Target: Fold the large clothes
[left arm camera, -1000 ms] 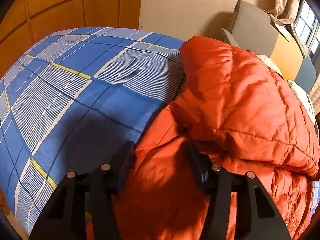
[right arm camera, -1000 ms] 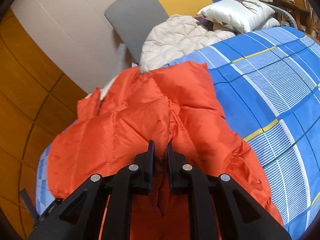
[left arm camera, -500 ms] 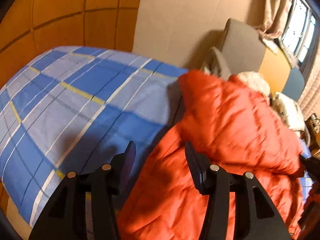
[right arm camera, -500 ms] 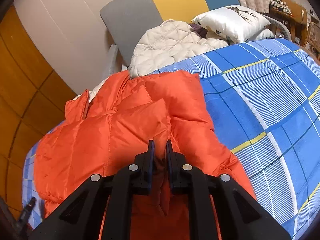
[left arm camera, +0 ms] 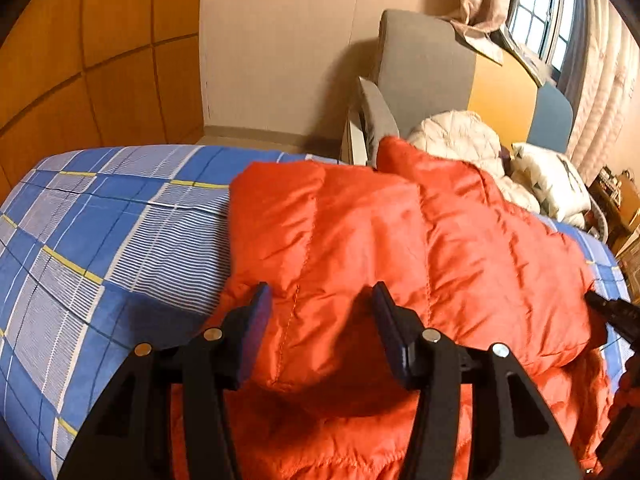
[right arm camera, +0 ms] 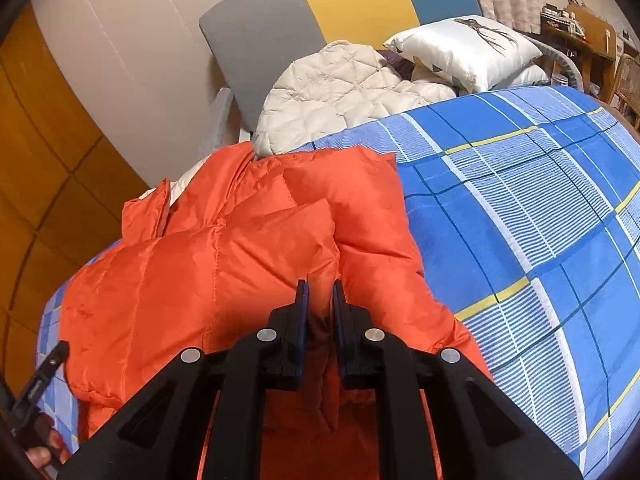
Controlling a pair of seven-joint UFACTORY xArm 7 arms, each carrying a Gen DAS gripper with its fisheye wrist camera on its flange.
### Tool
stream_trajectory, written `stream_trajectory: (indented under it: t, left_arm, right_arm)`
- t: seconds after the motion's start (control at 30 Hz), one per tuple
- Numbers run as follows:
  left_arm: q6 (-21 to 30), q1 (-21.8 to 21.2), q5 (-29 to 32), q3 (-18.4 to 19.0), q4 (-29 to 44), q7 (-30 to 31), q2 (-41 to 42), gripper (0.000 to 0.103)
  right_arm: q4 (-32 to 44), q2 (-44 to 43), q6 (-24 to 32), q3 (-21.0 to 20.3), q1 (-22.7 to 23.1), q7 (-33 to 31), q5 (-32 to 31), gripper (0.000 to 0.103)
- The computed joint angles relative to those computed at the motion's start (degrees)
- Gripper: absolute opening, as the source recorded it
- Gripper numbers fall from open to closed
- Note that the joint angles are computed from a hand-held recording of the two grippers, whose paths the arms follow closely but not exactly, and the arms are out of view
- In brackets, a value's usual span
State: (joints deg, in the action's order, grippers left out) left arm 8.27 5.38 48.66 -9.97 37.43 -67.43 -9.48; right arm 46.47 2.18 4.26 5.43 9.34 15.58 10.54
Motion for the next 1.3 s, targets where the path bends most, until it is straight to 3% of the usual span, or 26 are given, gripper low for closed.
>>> stream_trajectory:
  t: [0.1,0.43,0.83,0.9,0.97,1.07,1.17,1.23,1.3]
  left_arm:
    - [0.9,0.6,3.9,-1.0,0.8,-3.1,0.8,0.053]
    - [-0.8,-1.6,10.4,2.2,1.3,-7.7,3.6,0.054]
    - [0.1,-3.5,8.7,3.9,0.5,-5.7,2.8,0.055]
    - [0.4,-3.4,7.5,3.7,-0.4,-5.1,1.5,0.058]
    - [0.8,-2.8,6.6,3.0,-1.5,-4.7,-0.1,0.061]
    - [0.6,-1.0,6.4,1.1,-4.1,-4.6,-3.9,0.062]
    - [0.1,1.5,7.0,-1.6,-6.9,-4.9,-8.5,0.063]
    - [-0.4,2.4,5.7,-2.5,-8.6,-3.8,-11.3,0.064]
    - [-0.7,3.4,4.5,-3.7,-10.0,-2.5,-13.9,0.064]
  right_arm:
    - [0.5,0.9,-0.2,0.4,-0.3,-2.1,2.1,0.011]
    - [1.9,3.9,0.0,-0.4,0.1,2.1,-3.0,0.011]
    - [2.5,4.1,2.0,-0.7,0.1,4.7,-4.8,0.011]
    - [2.9,3.8,3.1,-1.8,0.9,7.0,-8.0,0.011]
    - [2.6,2.9,3.9,-1.2,0.4,6.3,-7.3,0.011]
    - [1.0,0.9,3.7,-1.2,0.1,6.9,-7.4,0.024]
    - [-1.1,-1.8,3.4,-1.8,0.2,11.2,-13.0,0.033]
    - [-2.3,-3.7,3.1,-1.6,-0.7,19.1,-22.8,0.044]
    - [-3.6,-5.8,2.5,-0.6,-1.9,23.1,-28.2,0.046]
